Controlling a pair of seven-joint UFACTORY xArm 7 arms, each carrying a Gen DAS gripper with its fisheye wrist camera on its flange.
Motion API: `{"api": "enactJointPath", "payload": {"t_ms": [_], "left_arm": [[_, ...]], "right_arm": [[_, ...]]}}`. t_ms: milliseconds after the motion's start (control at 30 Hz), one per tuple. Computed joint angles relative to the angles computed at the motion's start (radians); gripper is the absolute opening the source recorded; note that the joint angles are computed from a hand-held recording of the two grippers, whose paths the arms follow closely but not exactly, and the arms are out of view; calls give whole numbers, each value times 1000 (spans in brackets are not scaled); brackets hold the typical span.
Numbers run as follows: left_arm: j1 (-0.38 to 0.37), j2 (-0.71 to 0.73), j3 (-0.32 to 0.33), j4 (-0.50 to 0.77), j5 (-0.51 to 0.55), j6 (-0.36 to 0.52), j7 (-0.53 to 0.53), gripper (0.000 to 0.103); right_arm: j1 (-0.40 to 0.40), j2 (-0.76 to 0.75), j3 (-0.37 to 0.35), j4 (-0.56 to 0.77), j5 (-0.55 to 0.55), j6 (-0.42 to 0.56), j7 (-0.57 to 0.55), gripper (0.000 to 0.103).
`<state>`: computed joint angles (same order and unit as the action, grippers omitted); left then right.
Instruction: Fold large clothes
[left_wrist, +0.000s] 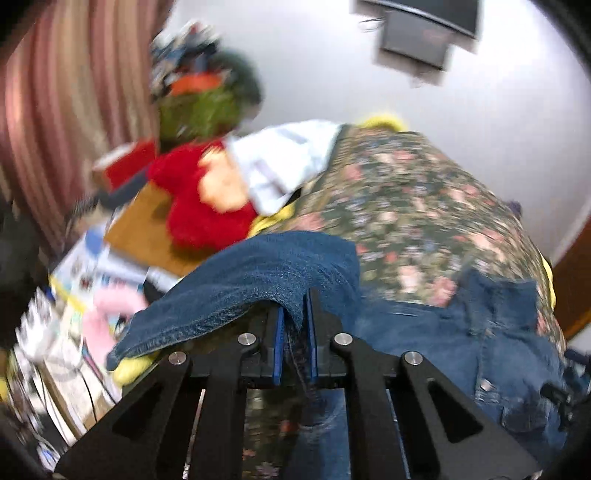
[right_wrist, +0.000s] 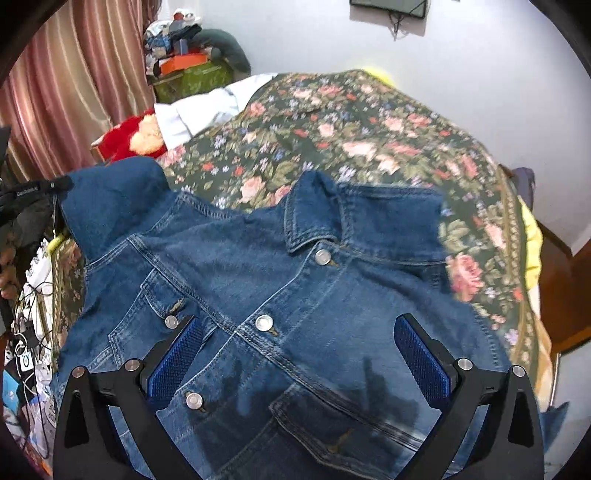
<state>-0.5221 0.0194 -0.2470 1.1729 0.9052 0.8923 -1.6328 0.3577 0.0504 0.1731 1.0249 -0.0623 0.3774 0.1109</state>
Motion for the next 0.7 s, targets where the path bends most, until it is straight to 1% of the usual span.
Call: {"api": "enactJointPath", "payload": {"t_ms": [100,167,200,267,367,467,500,600,633,667,700], "left_arm": [[-38,96,-13,106,14,14,62,10],[-71,159,-2,163,-8,26,104,10],[-83,198,4,193,-38,25,132,10],[-90,254,17,223,-109,-12,174,10],[-89,319,34,221,-221,-87,209,10],[-100,364,49,219,-306,-127,235,13],[-101,367,51,201,-338,-152,241,16],[-109,345,64,143,-415,-217,251,31],[-116,323,74,112,-426,-240,247,36],[-126,291,84,75,-426,-260,232,39],[-132,267,91,53,-422,-265,223,47]], "right_arm": [[-7,-51,-4,-32,16,-10,-7,103],[-13,-87,-7,-57,42,-13,-24,103],[-15,-102,-8,-67,49,-11,-27,103],[-21,-140,-10,-96,55,-12,-31,103],[-31,-190,-11,-132,48,-11,-28,103],[-42,-236,-14,-168,41,-11,-29,103],[-45,-252,-16,-179,43,-9,-32,103],[-52,-279,-23,-199,52,-5,-41,103],[-52,-283,-25,-202,59,-3,-44,103],[-51,-285,-28,-204,68,-3,-49,103],[-50,-284,-30,-204,77,-3,-53,103]]}}
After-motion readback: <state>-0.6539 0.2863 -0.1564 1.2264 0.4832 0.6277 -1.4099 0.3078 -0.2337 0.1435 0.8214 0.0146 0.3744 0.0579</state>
